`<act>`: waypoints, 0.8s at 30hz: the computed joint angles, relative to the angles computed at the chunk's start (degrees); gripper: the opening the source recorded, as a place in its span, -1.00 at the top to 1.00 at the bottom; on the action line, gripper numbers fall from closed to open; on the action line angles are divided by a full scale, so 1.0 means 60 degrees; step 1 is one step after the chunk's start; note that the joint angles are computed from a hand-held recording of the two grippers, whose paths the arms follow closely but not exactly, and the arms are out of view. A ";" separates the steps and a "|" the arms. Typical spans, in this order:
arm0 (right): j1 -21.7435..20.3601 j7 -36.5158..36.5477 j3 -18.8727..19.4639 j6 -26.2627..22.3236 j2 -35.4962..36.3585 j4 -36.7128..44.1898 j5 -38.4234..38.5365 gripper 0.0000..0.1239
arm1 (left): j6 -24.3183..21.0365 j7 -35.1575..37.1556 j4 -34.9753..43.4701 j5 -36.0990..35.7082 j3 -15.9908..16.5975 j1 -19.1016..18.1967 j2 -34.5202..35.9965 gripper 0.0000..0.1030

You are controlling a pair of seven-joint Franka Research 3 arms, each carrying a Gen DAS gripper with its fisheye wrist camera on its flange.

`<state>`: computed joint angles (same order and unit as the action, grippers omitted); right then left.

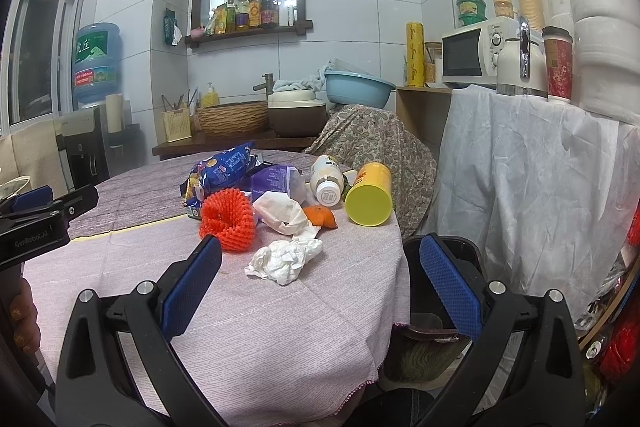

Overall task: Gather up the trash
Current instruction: 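Grasp the crumpled white tissue with the right tool while the left tool grasps the red mesh net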

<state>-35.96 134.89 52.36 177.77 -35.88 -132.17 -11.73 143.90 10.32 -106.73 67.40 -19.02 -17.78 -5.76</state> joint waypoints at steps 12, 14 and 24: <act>0.3009 -0.1765 -0.2340 -0.1415 0.3046 0.0786 -0.0091 -0.58 | 0.0680 0.3442 0.0214 -0.4080 0.0546 -0.0014 0.0682 -0.90; 0.3339 -0.1867 -0.2601 -0.1549 0.3408 0.0930 -0.0267 -0.58 | 0.0901 0.4267 0.0250 -0.4934 0.0610 0.0005 0.0843 -0.90; 0.5317 -0.3666 -0.4413 -0.2003 0.5445 0.2539 0.0132 -0.58 | 0.0995 0.7886 0.1452 -0.8868 0.0641 0.0053 0.2117 -0.74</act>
